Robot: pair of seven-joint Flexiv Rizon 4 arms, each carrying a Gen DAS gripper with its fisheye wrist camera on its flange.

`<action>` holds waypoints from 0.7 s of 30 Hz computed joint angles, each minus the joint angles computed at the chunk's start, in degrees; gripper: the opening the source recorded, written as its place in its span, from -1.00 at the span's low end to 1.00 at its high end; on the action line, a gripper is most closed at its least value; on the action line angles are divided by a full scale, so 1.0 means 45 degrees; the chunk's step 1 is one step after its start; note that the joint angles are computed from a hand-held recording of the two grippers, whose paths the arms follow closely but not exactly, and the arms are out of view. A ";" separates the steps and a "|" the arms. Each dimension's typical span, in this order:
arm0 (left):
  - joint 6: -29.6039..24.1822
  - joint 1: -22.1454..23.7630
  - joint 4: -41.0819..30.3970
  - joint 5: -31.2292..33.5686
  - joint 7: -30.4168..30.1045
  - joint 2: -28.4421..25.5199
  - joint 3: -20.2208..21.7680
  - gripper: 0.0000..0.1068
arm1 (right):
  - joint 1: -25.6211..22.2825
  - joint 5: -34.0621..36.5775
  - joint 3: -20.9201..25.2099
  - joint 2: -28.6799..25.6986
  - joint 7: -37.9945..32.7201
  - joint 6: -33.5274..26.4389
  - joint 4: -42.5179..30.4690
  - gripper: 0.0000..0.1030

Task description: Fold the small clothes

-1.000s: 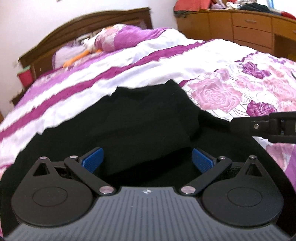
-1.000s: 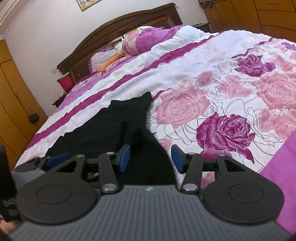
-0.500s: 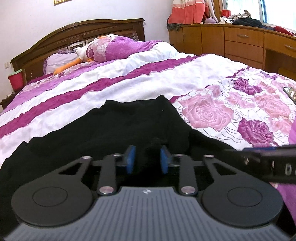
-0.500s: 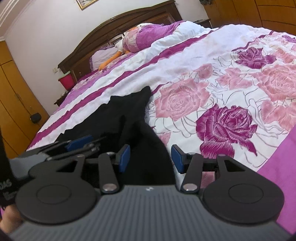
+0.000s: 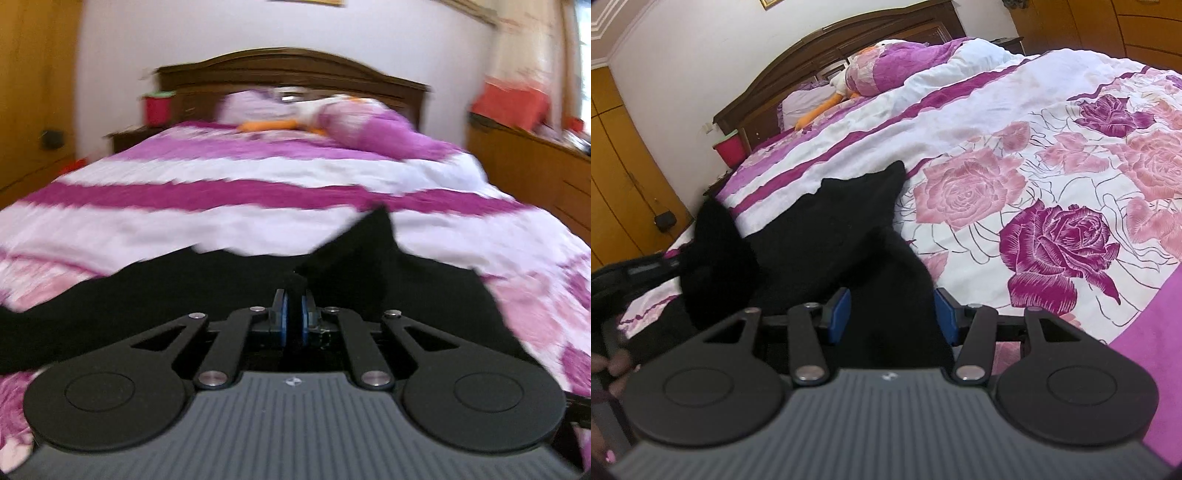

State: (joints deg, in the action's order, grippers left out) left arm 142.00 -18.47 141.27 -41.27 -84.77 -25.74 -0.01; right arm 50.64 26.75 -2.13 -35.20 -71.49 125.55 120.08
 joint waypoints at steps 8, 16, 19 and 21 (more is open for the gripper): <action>-0.1471 0.1240 0.1616 0.0975 -0.1396 0.0781 0.0398 -0.68 | 0.0830 0.0317 -0.0900 -0.0053 -0.0286 -0.0788 -0.0124 0.02; -0.0581 0.2916 0.2203 0.4246 -0.3269 0.0942 0.0708 0.17 | 0.1561 0.0149 -0.1917 0.0290 -0.0815 -0.1242 -0.0153 0.03; -0.0857 0.3350 0.1862 0.4821 -0.3320 0.1023 0.0724 0.25 | 0.1863 0.0003 -0.2510 0.0226 -0.1209 -0.1462 -0.0530 0.03; -0.1267 0.3815 0.1488 0.5315 -0.3554 0.0914 0.0658 0.25 | 0.1908 -0.0226 -0.2858 -0.0047 -0.1434 -0.1632 -0.1015 0.03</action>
State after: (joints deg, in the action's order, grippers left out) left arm 136.30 -1.30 147.96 -17.35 -100.76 -21.62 2.95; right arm 59.23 25.73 -14.99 -35.41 -77.94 118.21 115.51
